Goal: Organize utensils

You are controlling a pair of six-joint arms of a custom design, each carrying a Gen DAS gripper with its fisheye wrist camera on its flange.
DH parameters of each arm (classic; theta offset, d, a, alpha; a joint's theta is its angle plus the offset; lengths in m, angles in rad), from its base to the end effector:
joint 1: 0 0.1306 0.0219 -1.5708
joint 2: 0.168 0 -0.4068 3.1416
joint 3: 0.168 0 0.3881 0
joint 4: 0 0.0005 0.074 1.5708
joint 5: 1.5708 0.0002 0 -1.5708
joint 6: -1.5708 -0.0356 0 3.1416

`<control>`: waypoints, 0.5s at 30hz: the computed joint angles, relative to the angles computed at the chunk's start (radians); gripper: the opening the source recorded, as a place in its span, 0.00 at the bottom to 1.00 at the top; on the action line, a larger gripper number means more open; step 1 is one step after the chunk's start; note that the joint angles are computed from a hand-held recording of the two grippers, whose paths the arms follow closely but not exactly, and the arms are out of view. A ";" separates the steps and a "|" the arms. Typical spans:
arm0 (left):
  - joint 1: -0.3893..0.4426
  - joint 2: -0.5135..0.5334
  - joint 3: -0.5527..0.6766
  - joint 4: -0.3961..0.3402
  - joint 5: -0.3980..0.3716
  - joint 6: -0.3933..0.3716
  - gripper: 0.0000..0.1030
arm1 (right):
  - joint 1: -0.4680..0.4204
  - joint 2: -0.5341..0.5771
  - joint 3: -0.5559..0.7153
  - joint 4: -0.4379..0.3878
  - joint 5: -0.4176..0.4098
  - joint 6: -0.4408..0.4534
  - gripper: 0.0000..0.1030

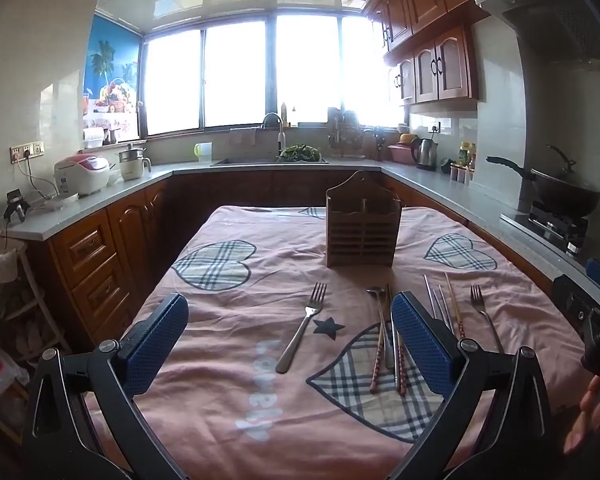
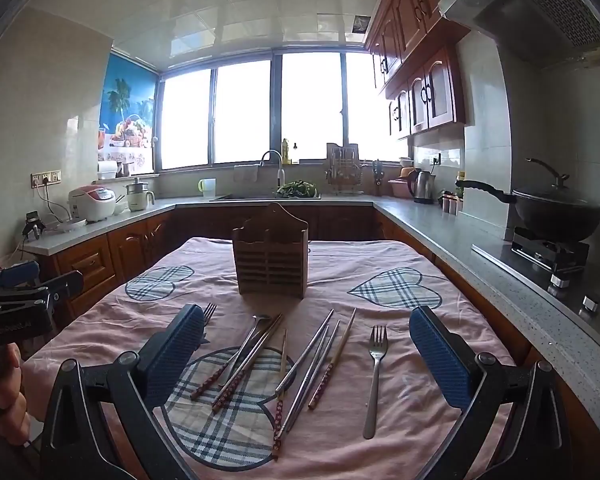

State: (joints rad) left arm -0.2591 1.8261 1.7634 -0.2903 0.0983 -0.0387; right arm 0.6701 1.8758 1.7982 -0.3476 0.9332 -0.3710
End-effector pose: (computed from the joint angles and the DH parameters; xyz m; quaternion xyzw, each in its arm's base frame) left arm 0.6553 -0.1778 0.4392 0.1493 0.8061 -0.1029 0.5634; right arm 0.5517 0.4000 0.4232 0.1293 0.7785 -0.0872 0.6080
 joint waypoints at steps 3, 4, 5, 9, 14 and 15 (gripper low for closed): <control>0.000 0.000 0.000 -0.001 -0.002 -0.001 1.00 | -0.001 -0.003 -0.005 0.004 -0.006 -0.001 1.00; 0.000 0.000 0.001 -0.004 -0.002 -0.002 1.00 | -0.001 -0.003 -0.005 0.005 -0.007 -0.001 1.00; 0.000 0.001 0.002 -0.006 -0.002 -0.002 1.00 | -0.001 -0.004 -0.007 0.008 -0.006 0.001 1.00; 0.000 0.001 0.002 -0.005 -0.002 -0.002 1.00 | -0.001 -0.003 -0.006 0.011 -0.004 0.003 1.00; 0.000 0.003 0.005 -0.011 -0.006 -0.004 1.00 | 0.000 -0.007 -0.011 0.023 -0.004 0.009 1.00; 0.000 0.003 0.007 -0.013 -0.004 -0.002 1.00 | 0.000 -0.007 -0.012 0.025 -0.006 0.010 1.00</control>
